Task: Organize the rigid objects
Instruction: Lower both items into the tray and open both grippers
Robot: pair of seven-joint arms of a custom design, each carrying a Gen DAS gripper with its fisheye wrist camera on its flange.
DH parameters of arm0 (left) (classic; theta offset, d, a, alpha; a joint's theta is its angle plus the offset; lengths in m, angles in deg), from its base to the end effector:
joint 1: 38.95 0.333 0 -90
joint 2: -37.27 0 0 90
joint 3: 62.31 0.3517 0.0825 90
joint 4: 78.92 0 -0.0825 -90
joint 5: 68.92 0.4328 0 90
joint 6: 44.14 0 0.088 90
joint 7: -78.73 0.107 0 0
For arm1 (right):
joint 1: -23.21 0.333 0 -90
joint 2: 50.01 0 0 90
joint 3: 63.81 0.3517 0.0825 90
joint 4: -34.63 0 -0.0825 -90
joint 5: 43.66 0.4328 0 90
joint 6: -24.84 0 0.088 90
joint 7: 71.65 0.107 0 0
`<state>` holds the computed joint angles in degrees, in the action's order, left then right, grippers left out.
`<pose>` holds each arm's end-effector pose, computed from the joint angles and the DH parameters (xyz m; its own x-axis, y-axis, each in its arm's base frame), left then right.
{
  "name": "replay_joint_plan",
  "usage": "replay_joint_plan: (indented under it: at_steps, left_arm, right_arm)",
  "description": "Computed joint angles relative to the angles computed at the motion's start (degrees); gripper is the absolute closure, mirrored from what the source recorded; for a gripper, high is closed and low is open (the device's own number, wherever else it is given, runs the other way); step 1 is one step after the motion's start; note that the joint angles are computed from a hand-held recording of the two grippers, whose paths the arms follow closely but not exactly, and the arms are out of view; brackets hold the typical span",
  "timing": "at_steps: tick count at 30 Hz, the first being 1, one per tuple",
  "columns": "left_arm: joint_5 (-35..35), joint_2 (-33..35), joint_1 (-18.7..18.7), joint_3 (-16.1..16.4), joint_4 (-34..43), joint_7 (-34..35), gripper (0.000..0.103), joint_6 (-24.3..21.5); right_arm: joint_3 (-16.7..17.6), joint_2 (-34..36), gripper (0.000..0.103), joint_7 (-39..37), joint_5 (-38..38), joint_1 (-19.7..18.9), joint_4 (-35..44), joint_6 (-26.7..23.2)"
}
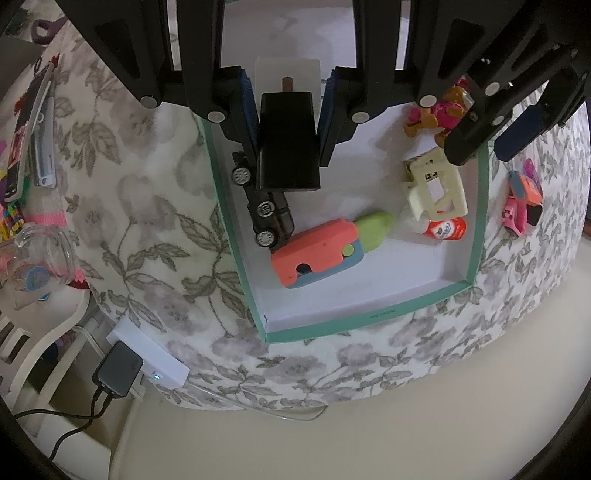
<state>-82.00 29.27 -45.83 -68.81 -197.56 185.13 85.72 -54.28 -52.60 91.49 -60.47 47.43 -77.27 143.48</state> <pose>0.5677 -0.1438 0.5453 -0.4083 -0.9074 0.0994 -0.8656 0.3503 -0.3577 0.5125 0.3261 0.5333 -0.5287 -0.8471 -0.0539 -0.7979 0.5177 -0.3089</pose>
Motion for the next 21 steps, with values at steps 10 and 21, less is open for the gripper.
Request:
replay_joint_plan:
  at_steps: [10, 21]
  left_arm:
    - [-2.09, -0.26, 0.25, 0.52, 1.03, 0.04, 0.044, -0.54]
    - [-1.49, -0.77, 1.30, 0.83, 1.56, -3.11, 0.044, 1.18]
  right_arm:
    - [0.40, -0.65, 0.058, 0.32, -2.31, 0.26, 1.55, -1.84]
    - [1.10, -0.22, 0.053, 1.03, -6.41, 0.99, 4.84, -5.64]
